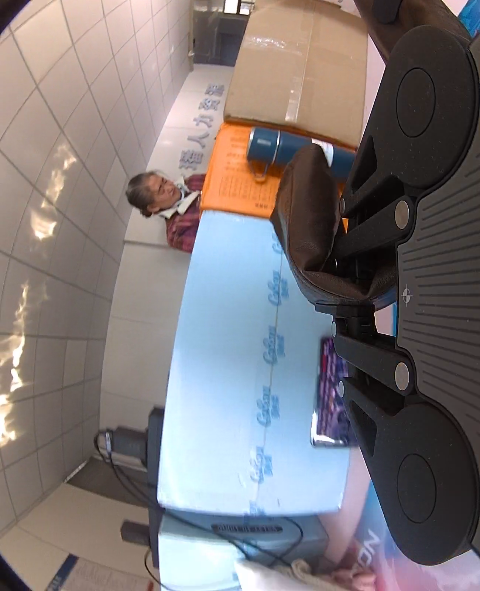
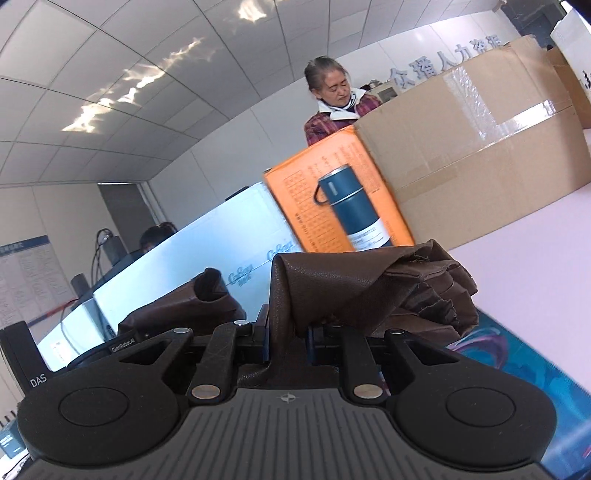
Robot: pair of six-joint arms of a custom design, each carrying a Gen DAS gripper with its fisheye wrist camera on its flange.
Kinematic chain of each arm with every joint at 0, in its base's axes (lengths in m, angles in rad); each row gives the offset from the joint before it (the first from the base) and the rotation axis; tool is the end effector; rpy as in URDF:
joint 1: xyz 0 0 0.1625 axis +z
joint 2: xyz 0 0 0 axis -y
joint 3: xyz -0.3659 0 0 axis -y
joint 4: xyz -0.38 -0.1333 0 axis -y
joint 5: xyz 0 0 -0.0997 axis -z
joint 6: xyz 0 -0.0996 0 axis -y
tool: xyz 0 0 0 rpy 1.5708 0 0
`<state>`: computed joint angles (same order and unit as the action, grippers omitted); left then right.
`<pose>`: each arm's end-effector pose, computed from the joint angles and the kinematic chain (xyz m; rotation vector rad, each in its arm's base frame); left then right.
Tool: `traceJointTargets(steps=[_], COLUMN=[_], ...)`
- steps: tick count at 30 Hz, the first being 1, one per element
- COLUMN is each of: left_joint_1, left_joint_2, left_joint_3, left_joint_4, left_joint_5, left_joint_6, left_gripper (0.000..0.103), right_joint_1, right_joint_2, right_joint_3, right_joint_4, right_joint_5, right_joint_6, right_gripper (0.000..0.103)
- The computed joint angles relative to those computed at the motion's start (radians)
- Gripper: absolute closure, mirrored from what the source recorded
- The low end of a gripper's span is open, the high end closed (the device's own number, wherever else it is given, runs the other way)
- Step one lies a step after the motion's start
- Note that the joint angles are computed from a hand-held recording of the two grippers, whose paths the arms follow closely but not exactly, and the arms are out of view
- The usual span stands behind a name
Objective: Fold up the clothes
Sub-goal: 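Carry the brown jacket with both grippers and lay it onto the mat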
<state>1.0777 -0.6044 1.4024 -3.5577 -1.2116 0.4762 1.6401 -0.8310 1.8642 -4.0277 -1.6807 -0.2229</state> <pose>-0.1784 -0.6875 0.1561 0.8399 2.2143 -1.5926 0.1604 -0.5440 0.1905 0.2215 -2.2375 1.9225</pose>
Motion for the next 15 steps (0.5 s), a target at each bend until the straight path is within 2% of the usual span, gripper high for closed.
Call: traceJointTargets(steps=[2, 5, 7, 9, 12, 15], left_joint_1=[0.02, 0.046, 0.056, 0.071, 0.084, 0.098], left_joint_2=[-0.059, -0.104, -0.13, -0.162, -0.167, -0.169], left_joint_3=[0.069, 0.134, 0.168, 0.195, 0.193, 0.174], left_joint_4=[0.024, 0.031, 0.028, 0.056, 0.035, 0.063], left_joint_5=[0.067, 0.123, 0.145, 0.141, 0.155, 0.141], left_joint_6=[-0.037, -0.038, -0.059, -0.104, -0.103, -0.121], left_gripper=[0.088, 0.075, 0.057, 0.045, 0.037, 0.037], right_joint_1=[0.013, 0.033, 0.043, 0.043, 0.043, 0.041], right_joint_2=[0.013, 0.049, 0.062, 0.063, 0.062, 0.078], right_joint_3=[0.009, 0.001, 0.006, 0.016, -0.006, -0.085], right_joint_4=[0.05, 0.088, 0.089, 0.086, 0.112, 0.195], right_joint_5=[0.008, -0.01, -0.033, -0.052, -0.113, -0.179], right_joint_6=[-0.006, -0.033, -0.031, -0.016, 0.006, -0.002], right_gripper=[0.088, 0.088, 0.087, 0.087, 0.087, 0.087])
